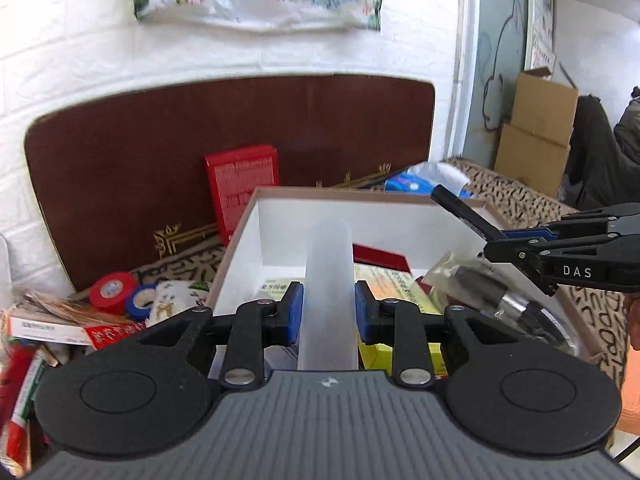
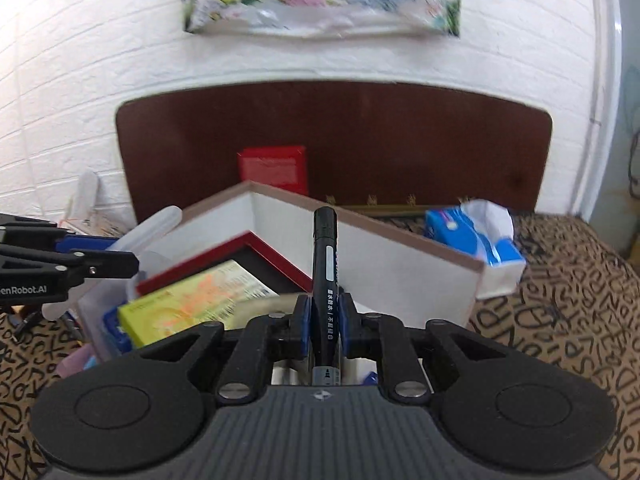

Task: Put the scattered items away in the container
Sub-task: 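Carry the white strip and black marker over the container and open both grippers, then grasp the green marker with red cap from the pile with the left gripper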

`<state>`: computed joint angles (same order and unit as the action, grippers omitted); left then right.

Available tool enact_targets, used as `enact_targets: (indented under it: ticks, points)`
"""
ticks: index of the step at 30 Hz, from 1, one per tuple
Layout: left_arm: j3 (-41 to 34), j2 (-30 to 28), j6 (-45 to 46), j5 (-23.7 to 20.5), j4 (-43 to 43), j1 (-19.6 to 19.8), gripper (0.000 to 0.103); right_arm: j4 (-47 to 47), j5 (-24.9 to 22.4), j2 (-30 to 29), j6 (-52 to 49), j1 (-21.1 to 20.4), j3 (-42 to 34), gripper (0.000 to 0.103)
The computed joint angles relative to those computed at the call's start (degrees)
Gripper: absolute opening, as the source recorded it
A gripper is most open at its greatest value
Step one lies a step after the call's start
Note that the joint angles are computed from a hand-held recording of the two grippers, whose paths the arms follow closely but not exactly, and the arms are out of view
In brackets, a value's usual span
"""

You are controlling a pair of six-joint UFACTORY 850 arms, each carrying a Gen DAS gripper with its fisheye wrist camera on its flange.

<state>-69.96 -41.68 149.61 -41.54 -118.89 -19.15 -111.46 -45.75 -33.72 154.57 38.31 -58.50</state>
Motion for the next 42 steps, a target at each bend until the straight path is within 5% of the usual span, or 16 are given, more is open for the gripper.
enact_targets:
  ticks: [8, 12, 15, 20, 26, 34, 42]
  points:
    - [-1.1, -1.0, 1.2, 4.3, -1.9, -1.0, 0.028, 1.5, 1.9, -1.2, 0.1, -0.8, -0.7, 0.018]
    - [-0.8, -0.5, 0.9, 4.2, -2.7, -0.9, 0.053, 2.8, 1.0, -1.1, -0.3, -0.5, -0.7, 0.041]
    - [0.6, 0.6, 1.8, 1.8, -3.4, 0.1, 0.075, 3.5, -0.5, -0.9, -0.3, 0.2, -0.5, 0.048]
    - [4.1, 3.1, 3.0, -2.6, -3.8, 3.4, 0.082, 1.0, -3.5, -0.6, 1.9, 2.2, -0.5, 0.063]
    - [8.3, 4.3, 6.3, -4.8, -5.4, 8.9, 0.083, -4.4, -3.5, -3.7, 3.4, 4.7, -5.6, 0.073]
    - [10.0, 2.3, 7.8, -1.5, -7.0, 16.0, 0.083, -13.0, 0.8, -10.2, 4.6, 7.5, -15.9, 0.094]
    - [8.6, -0.4, 6.9, 1.9, -8.2, 21.2, 0.083, -14.3, 6.7, -16.5, 2.3, 9.7, -25.6, 0.101]
